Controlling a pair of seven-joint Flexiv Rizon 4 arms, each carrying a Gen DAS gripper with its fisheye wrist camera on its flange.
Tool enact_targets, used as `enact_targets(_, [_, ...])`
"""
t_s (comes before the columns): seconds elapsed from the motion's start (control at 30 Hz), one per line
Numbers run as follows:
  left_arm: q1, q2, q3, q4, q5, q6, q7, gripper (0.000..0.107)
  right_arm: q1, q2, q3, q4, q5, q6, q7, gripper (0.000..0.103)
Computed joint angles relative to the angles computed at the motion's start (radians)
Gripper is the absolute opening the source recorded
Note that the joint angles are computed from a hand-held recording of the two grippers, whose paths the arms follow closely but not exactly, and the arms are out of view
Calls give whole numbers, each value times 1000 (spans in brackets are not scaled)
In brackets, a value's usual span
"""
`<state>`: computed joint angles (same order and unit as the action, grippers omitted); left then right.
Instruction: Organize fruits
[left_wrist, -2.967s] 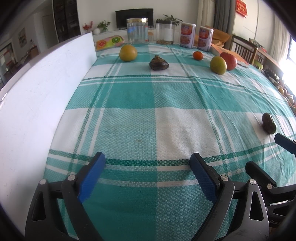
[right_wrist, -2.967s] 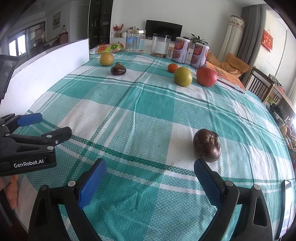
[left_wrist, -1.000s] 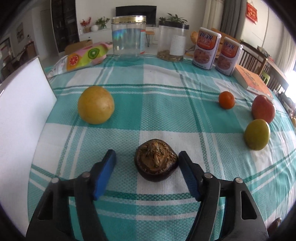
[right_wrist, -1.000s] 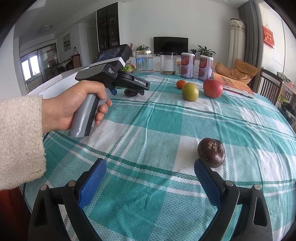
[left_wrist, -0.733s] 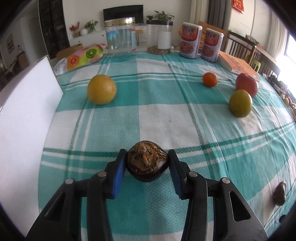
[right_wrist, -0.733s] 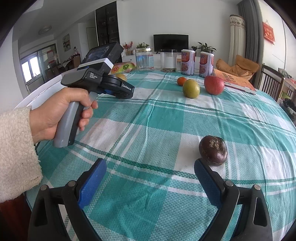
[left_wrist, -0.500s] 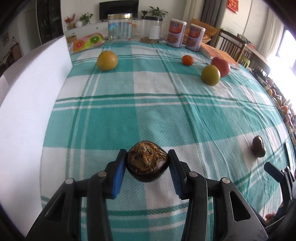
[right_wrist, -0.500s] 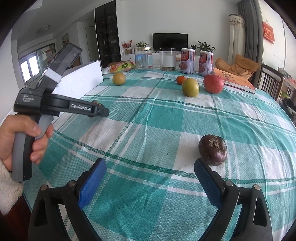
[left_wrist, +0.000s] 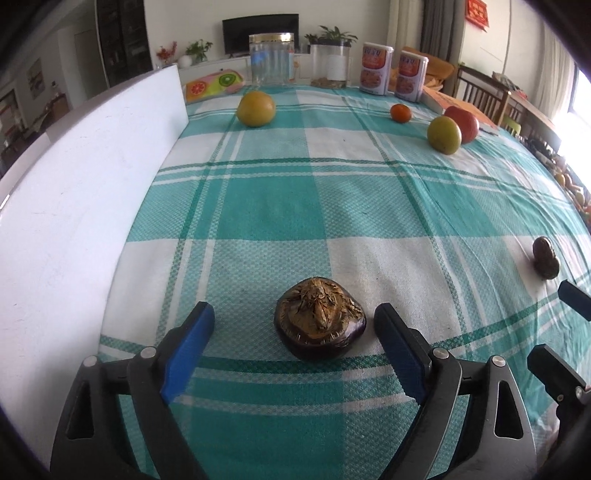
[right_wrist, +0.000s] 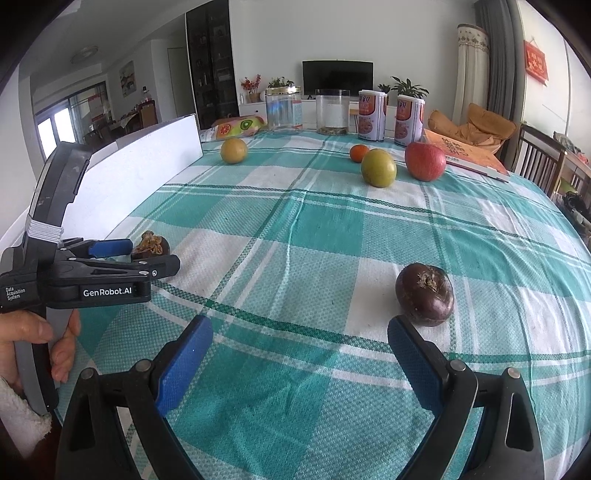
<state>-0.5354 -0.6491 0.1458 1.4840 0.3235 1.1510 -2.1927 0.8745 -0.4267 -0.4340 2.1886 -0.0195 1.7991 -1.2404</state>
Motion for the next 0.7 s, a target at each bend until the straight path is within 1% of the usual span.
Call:
enact_targets(0.03, [2,1,-2,3,-2,2,-1,92,-24,3,35,-15,45,-12,-51,95])
enact_targets(0.07, [4,1,-3,5,-4,4,0,92,-42,-2,67,-18,83,10,-61,95])
enact_targets(0.1, [4,1,-3,3,-4,2,1,93,-69,7,89,-18,62,-4,-46,95])
enact_targets(0.13, [4,2,-3,5,-3,3,2,93,-124,14,141,-27,45,-19,-47,95])
enact_targets(0.2, [4,3,-4,7,-4,4,2,93,-262,40,301,-66,73,-93,-12,95])
enact_targets(0.23, [4,3,-3,7,-4,4,2,93,-329,57,382,-115,151,-170,-42,95])
enact_targets(0.27, [5,2,-4,7,-5,5,2,93,-397,72,459,-194,289,-280,-137,95])
enact_targets(0.3, [5,2,-4,7,-5,5,2,93,-465,83,513,-276,424,-373,-255,95])
enact_targets(0.33, [5,2,-4,6,-5,4,3,93,-516,79,536,-356,499,-467,-323,95])
enact_targets(0.37, [4,1,-4,6,-6,4,3,93,-564,59,550,-437,512,-550,-328,95])
enact_targets(0.4, [4,1,-4,6,-6,4,3,94,-627,16,590,-519,460,-608,-277,95])
enact_targets(0.43, [4,1,-4,5,-6,4,3,94,-689,-35,633,-600,346,-682,-214,96])
enact_targets(0.47, [4,1,-4,5,-6,4,3,94,-738,-96,675,-682,183,-757,-123,96])
enact_targets(0.5, [4,0,-4,5,-7,4,3,94,-768,-166,709,-763,27,-814,-44,96])
enact_targets(0.53, [4,1,-3,5,-6,4,3,94,-806,-235,767,-844,-121,-884,21,96])
enact_targets(0.57, [4,1,-3,5,-6,4,3,94,-836,-305,825,-926,-224,-939,59,96])
enact_targets(0.6, [4,0,-4,5,-7,4,3,94,-854,-374,877,-1007,-302,-993,66,96])
enact_targets(0.63, [4,1,-4,5,-7,4,3,94,-848,-430,896,-1087,-342,-1043,64,95])
enact_targets(0.67, [4,1,-4,5,-7,4,3,94,-823,-476,884,-1165,-354,-1099,86,95])
enact_targets(0.7, [4,1,-4,5,-7,4,3,94,-792,-503,841,-1218,-314,-1112,67,94])
